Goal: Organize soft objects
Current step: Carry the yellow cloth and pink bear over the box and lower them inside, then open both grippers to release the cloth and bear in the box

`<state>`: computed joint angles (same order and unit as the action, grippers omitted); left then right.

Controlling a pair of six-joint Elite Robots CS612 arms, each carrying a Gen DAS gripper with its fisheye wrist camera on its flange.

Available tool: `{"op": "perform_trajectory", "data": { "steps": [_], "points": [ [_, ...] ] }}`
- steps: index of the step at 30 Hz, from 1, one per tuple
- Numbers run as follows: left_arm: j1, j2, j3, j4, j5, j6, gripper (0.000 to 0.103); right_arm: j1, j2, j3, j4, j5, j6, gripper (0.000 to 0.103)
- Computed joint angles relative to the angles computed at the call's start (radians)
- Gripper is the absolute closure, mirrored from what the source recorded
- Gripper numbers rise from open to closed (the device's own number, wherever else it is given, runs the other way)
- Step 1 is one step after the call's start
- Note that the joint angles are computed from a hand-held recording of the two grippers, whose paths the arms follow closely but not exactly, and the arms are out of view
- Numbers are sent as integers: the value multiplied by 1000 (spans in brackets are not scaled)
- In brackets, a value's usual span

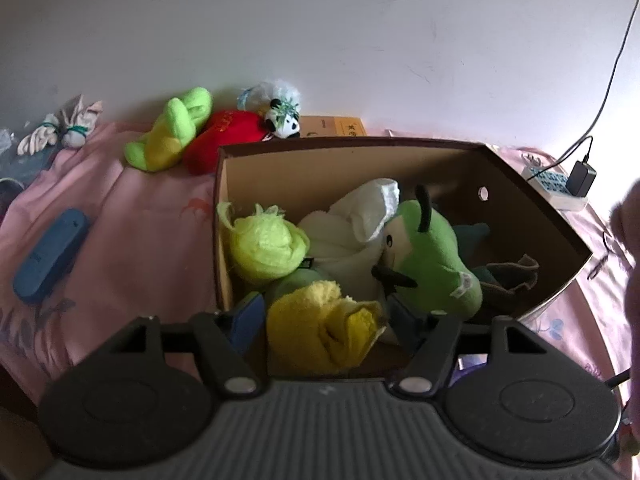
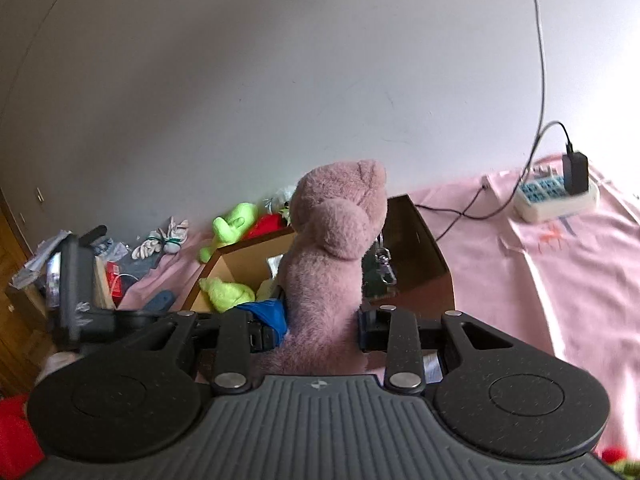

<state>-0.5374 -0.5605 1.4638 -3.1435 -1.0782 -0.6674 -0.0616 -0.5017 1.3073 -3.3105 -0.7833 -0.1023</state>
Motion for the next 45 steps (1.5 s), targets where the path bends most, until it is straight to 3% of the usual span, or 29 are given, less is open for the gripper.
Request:
{"op": "perform_trajectory", "data": {
  "steps": [10, 15, 33, 39, 45],
  "points": [
    [-14, -33, 37, 14, 38, -16, 33, 30, 29, -56, 37, -55, -52, 88],
    [-27, -48, 40, 87, 91, -33, 33, 42, 50, -100, 67, -82, -69, 88],
    [-30, -87, 94, 170, 98, -170, 32, 97, 155, -284, 202, -273, -185, 80],
    [-29, -85, 88, 171, 101, -162, 31, 89, 144, -280, 237, -255, -141, 79],
    [-30, -82, 82, 176, 104, -156, 31, 77, 113, -224, 190, -229, -98, 78]
  ]
}}
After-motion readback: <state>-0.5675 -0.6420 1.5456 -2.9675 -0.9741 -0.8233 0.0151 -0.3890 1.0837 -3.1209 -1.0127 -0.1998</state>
